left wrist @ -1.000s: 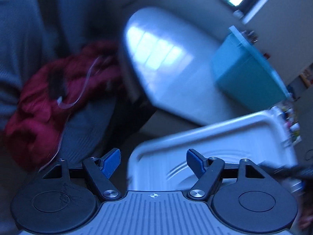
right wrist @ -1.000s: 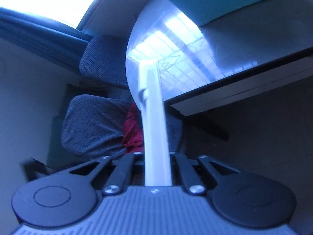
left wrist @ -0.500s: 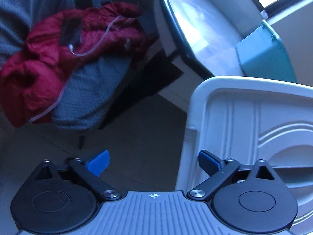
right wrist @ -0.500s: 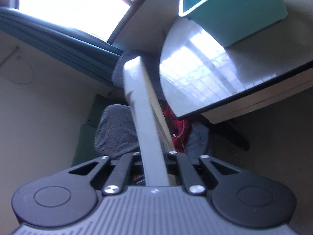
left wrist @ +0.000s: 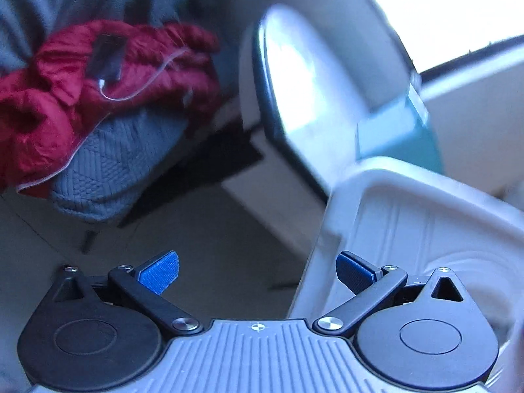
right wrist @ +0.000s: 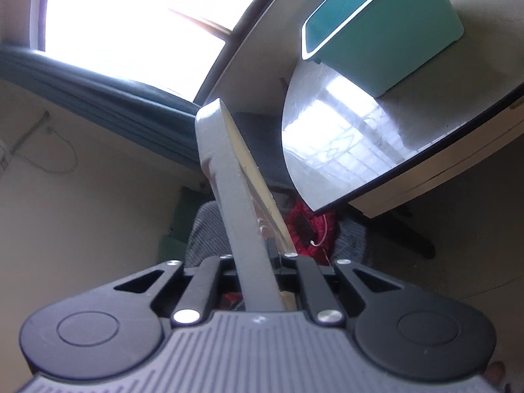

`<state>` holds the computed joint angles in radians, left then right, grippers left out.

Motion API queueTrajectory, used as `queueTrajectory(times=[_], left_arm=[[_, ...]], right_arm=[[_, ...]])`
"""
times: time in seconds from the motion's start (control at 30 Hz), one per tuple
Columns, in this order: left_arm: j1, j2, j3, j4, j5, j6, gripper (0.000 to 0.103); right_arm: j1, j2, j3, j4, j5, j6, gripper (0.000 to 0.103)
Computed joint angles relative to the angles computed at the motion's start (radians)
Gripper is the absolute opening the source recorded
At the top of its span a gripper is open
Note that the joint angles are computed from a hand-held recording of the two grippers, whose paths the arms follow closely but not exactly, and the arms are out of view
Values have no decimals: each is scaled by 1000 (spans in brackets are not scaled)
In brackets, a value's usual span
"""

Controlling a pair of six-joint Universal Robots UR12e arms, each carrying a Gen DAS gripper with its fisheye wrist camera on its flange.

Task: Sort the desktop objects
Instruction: 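Raise and tilt the held lid with both grippers toward the teal bin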

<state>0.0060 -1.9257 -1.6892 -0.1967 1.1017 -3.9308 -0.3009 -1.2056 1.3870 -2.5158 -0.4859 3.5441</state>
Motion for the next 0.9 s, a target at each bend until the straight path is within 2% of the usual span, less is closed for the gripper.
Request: queueTrajectory(times=[0.1, 0.17, 0.27, 0.3, 0.43, 0.53, 0.63, 0.8, 0.9], left_arm=[[22, -37, -8, 126, -172, -88, 103], [27, -68, -5, 206, -259, -157, 103], [25, -106, 4, 323, -338, -286, 103], [22, -111, 7, 339, -342, -299, 103], [2, -96, 20, 251, -326, -173, 103], [-19, -71, 36, 154, -290, -12, 102], [-43, -44, 61, 33, -225, 142, 102], [-92, -5, 132, -206, -87, 346, 102], [-123, 2, 173, -301, -22, 415, 101]], right_arm=[[-5, -1, 15, -7, 54, 16, 8], [-6, 1, 20, -19, 71, 31, 9], [-13, 5, 29, -15, 108, 53, 10], [-16, 5, 33, -5, 117, 54, 10], [-33, -3, 51, 4, 126, 62, 10], [-45, -11, 57, 36, 119, 32, 9], [-54, -19, 54, 127, 92, -49, 7], [-73, -24, 57, 278, 40, -174, 6], [-90, -27, 73, 295, 44, -184, 7]])
